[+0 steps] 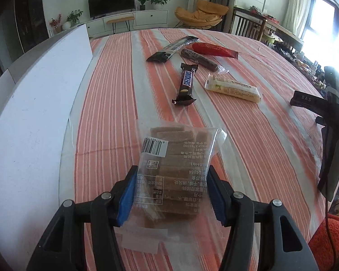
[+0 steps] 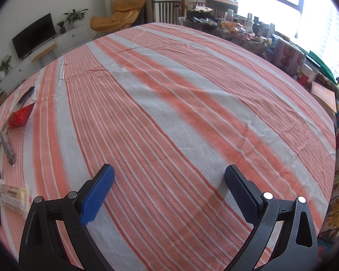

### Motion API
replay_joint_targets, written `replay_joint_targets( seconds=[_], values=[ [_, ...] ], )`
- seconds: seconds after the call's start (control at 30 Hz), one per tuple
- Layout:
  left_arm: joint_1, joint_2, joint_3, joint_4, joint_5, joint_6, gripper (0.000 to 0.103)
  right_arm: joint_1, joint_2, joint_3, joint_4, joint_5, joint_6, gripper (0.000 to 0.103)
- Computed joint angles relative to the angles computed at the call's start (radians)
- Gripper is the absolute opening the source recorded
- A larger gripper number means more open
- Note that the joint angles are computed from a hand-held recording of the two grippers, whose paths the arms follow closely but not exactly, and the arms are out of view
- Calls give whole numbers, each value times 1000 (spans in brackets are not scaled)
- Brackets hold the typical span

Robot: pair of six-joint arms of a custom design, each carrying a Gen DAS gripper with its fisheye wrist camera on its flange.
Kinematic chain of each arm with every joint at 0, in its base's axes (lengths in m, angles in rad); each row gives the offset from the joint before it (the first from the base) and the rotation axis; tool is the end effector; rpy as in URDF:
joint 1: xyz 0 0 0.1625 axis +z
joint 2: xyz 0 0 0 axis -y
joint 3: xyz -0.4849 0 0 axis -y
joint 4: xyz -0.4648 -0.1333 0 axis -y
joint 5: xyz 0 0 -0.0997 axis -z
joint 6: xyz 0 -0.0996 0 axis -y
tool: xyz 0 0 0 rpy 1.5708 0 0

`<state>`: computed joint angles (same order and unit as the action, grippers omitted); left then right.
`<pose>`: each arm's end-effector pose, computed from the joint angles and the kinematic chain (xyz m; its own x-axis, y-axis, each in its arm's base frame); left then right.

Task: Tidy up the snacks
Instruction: 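Grasp the clear bag of biscuit squares with the left tool and lift it, then grasp the wrapped cream bread stick with the right tool while the left tool holds the biscuit bag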

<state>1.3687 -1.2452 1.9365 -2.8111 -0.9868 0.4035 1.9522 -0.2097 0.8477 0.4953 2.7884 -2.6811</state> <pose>0.0556 -0.6663 0.3067 -0.7375 0.2229 -0.6375 0.5011 0.8135 -0.2953 0.3243 -0.7016 -0.0868 -0.5700 0.5888 0.5731 -0.0936 0.6464 -0.7572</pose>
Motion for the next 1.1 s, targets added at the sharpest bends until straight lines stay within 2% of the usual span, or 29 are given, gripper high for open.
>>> replay_joint_targets(
  seconds=[0.07, 0.1, 0.17, 0.37, 1.1],
  values=[
    [3, 17, -13, 2, 18, -1, 75, 0, 0, -1, 1, 0, 1, 100],
    [6, 22, -15, -1, 24, 5, 77, 0, 0, -1, 1, 0, 1, 100],
    [9, 33, -7, -57, 34, 46, 88, 0, 0, 0, 0, 0, 0, 100],
    [18, 52, -11, -110, 42, 60, 103, 0, 0, 0, 0, 0, 0, 100],
    [19, 57, -12, -119, 41, 60, 103, 0, -1, 1, -1, 0, 0, 100]
  ],
)
